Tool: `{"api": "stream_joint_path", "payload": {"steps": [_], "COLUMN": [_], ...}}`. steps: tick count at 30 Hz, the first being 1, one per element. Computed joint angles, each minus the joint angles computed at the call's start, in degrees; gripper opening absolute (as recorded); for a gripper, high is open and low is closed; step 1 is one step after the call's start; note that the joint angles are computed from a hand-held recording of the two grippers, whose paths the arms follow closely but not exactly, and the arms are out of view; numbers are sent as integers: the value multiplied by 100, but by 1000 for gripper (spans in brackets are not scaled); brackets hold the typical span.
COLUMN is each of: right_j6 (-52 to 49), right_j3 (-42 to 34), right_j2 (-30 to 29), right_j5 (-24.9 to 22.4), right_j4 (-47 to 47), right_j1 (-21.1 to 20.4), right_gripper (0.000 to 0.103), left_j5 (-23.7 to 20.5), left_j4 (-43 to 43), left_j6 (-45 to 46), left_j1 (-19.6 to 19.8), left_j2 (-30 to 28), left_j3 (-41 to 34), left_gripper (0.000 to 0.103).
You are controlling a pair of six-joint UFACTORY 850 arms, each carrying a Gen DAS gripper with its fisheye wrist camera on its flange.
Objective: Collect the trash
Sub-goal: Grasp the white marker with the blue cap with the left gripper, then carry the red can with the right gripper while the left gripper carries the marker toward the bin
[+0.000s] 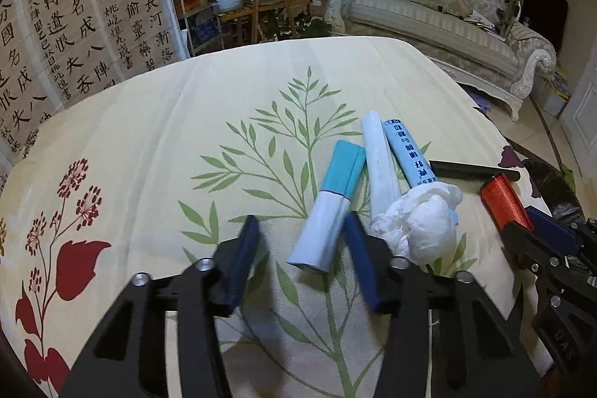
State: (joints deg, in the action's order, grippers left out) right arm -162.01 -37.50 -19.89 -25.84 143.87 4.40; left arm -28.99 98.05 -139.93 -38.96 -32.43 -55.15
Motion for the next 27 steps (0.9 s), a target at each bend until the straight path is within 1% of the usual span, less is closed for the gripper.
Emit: {"api": "stream_joint_path", "payload": {"steps": [1,2,4,9,18,27], "right_j6": [-5,-14,-36,-13,-177,-309], "right_j3": [-4,-1,-6,0,213,676], "right_j2": [-4,2,-2,3,123,503], "right_j5": [-1,7,10,5,-113,-317], "right_j4": [10,12,38,18,162,162], "right_j1": [5,3,11,7,47,-66], "right_gripper": [23,23,23,23,23,23], "left_j5": [-6,-9,6,-1,-263,-547], "left_j4": [48,98,242,419,428,403], "left_j6": [-55,-106,-242,-504,-936,-1268], "left_j1": [-10,-18,-23,-62,-294,-579], "left_j2": [14,26,56,153,421,645], "left_j3": [22,41,87,226,618,888], "left_gripper": [36,33,19,15,11,10]}}
